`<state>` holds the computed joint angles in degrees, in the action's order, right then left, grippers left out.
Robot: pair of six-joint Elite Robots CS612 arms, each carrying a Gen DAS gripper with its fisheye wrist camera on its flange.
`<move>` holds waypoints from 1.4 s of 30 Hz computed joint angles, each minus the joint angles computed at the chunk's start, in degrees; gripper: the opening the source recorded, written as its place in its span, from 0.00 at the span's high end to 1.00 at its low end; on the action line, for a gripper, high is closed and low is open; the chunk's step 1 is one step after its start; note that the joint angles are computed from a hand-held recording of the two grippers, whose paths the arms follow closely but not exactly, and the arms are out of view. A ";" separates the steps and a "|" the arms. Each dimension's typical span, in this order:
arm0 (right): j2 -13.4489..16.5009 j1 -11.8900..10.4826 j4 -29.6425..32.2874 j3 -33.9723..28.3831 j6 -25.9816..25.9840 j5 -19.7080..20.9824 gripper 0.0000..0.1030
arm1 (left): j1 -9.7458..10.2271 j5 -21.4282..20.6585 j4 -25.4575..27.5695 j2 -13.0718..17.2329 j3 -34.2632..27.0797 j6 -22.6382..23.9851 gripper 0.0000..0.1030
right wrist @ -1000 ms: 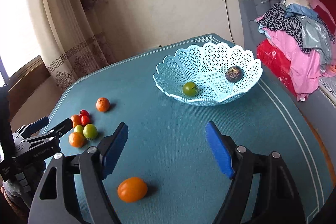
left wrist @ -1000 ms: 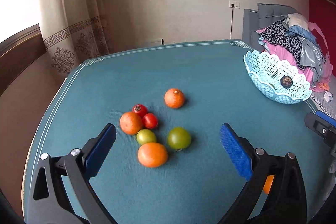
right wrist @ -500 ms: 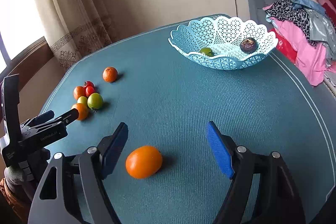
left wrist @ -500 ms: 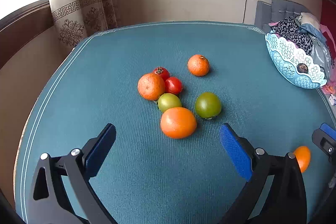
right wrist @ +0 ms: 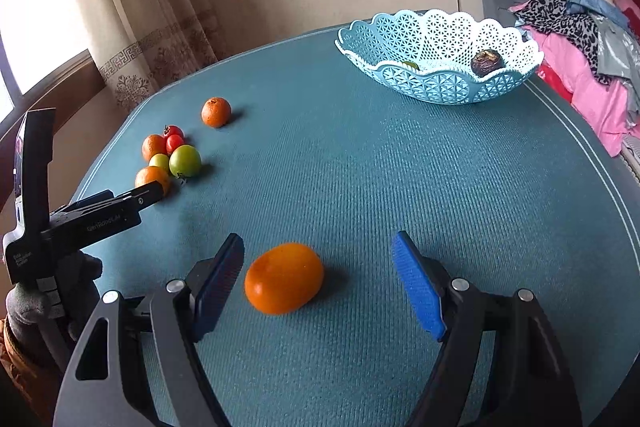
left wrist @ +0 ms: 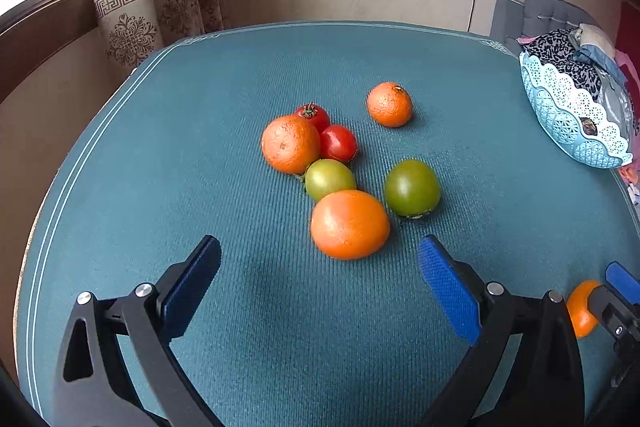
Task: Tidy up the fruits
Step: 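Move both open tools back toward the fruit on the table, then grasp the orange with the right tool while the left tool grasps another orange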
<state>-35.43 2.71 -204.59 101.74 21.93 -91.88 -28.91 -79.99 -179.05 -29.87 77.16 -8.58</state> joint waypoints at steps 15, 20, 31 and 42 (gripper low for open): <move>0.00 0.32 1.55 -0.33 -0.63 0.29 0.26 | 0.15 0.44 4.05 1.24 -3.23 -0.64 0.03; -0.04 0.45 3.07 -0.56 -0.78 -0.11 0.26 | 0.17 0.74 4.60 1.57 -3.93 -0.85 0.03; -0.05 0.91 5.61 -1.17 -2.39 -0.97 0.26 | 0.81 -1.02 7.08 2.17 -5.55 -1.95 0.11; 0.02 1.09 5.95 -1.36 -3.10 -1.19 0.26 | 0.34 -1.55 3.65 1.90 -4.11 0.80 0.34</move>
